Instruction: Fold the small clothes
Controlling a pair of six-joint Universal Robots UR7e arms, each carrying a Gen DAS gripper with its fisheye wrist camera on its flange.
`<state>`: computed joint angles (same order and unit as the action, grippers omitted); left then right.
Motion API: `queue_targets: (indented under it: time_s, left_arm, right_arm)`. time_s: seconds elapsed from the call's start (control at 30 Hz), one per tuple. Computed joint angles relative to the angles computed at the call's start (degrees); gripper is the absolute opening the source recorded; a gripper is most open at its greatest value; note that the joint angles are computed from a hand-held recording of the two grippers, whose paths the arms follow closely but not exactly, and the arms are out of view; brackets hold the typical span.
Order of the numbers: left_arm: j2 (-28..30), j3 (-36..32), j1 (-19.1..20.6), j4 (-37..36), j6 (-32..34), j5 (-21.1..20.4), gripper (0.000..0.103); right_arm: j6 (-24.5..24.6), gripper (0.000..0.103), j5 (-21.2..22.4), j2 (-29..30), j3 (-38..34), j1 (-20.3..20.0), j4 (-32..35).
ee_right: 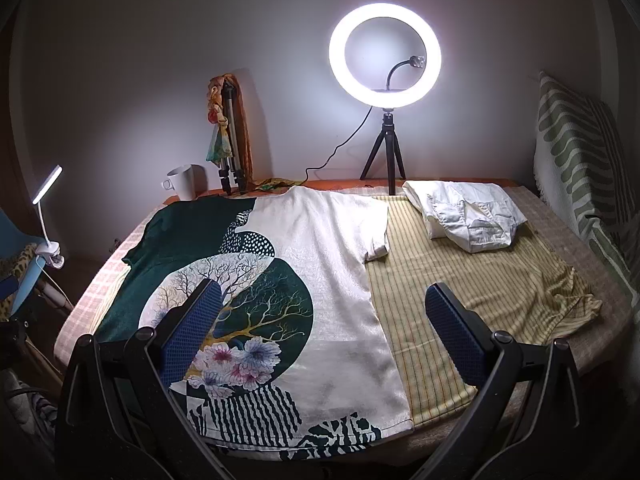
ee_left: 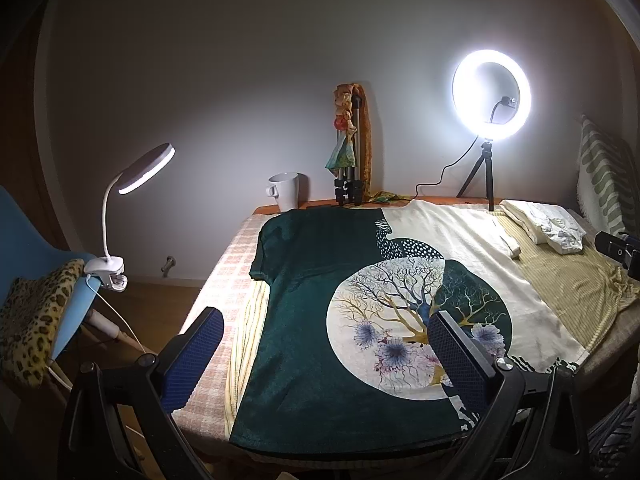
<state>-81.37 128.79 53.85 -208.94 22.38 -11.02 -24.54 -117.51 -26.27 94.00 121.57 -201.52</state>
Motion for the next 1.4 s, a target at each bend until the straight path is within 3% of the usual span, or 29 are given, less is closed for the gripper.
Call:
queue_targets:
  time_s: [1.4]
  left_arm:
    - [0.1, -0.5, -0.1, -4.1, 4.0, 0.2, 0.103]
  right_arm:
    - [0.0, 0.103, 0.2, 0.2, 0.2, 0.0, -0.5]
